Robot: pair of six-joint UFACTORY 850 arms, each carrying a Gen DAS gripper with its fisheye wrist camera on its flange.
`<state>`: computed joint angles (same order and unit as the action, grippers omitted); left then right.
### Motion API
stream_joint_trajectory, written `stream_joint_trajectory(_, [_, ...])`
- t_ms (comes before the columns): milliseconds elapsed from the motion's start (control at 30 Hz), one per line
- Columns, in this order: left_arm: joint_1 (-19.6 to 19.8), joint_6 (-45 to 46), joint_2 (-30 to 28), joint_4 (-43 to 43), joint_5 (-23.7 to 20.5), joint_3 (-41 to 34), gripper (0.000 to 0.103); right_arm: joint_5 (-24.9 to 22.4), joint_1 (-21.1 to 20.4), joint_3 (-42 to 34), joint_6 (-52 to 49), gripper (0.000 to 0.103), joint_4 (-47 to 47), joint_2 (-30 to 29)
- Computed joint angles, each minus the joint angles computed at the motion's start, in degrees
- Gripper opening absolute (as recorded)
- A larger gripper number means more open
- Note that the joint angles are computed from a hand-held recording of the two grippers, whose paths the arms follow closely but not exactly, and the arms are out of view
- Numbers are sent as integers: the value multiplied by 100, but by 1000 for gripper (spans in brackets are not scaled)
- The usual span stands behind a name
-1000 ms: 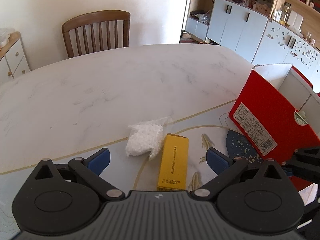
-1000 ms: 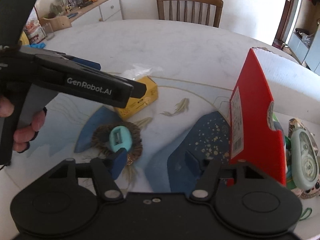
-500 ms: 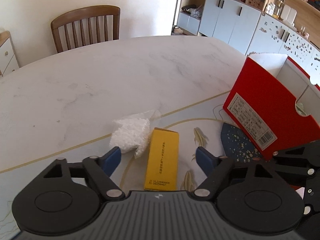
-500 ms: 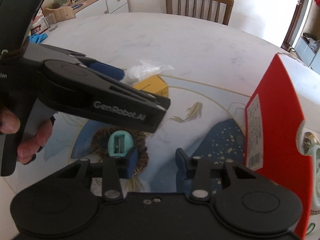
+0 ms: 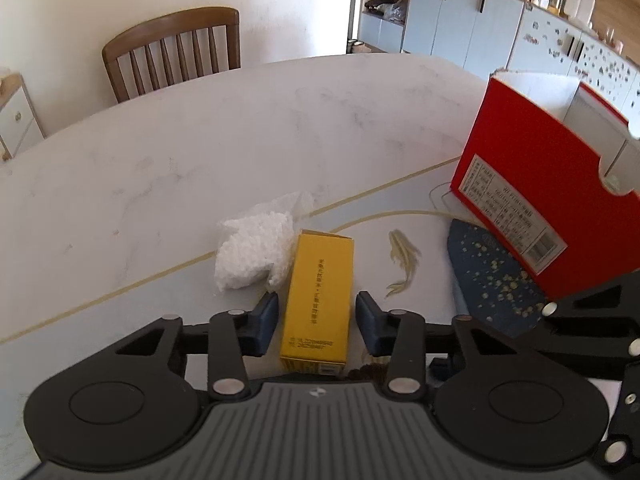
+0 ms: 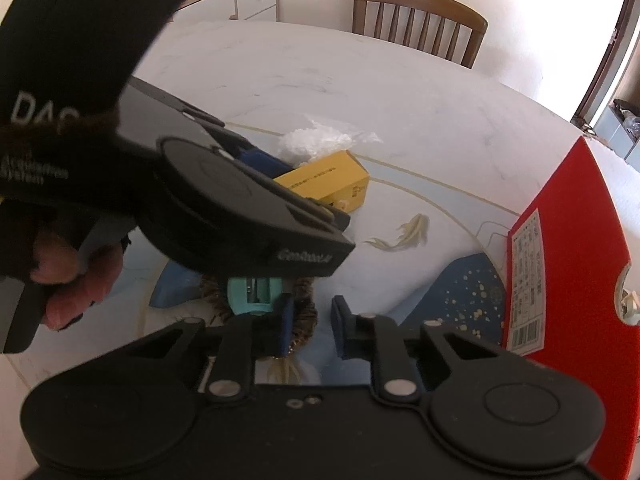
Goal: Organize objects
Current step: 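Grasp the yellow box with the left tool while the right tool grasps the brown bead bracelet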
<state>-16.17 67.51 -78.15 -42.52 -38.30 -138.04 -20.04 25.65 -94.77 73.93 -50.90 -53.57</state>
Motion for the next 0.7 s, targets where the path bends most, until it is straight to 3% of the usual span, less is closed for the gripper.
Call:
stream_joint_trajectory(67, [7, -115, 14, 19, -31, 10, 33, 49, -19, 22, -11, 13, 54, 14])
stream_joint_trajectory(400, [86, 296, 417, -429, 172, 669, 29, 340, -70, 354, 448, 7, 84, 282])
stream_joint_trajectory(633, [223, 786, 773, -936, 137, 1187, 29, 570, -71, 913, 1723, 7, -996, 740])
stream_joint_trajectory(700, [259, 977, 925, -1136, 189, 1428, 29, 622, -55, 1089, 2507, 7, -1743, 870])
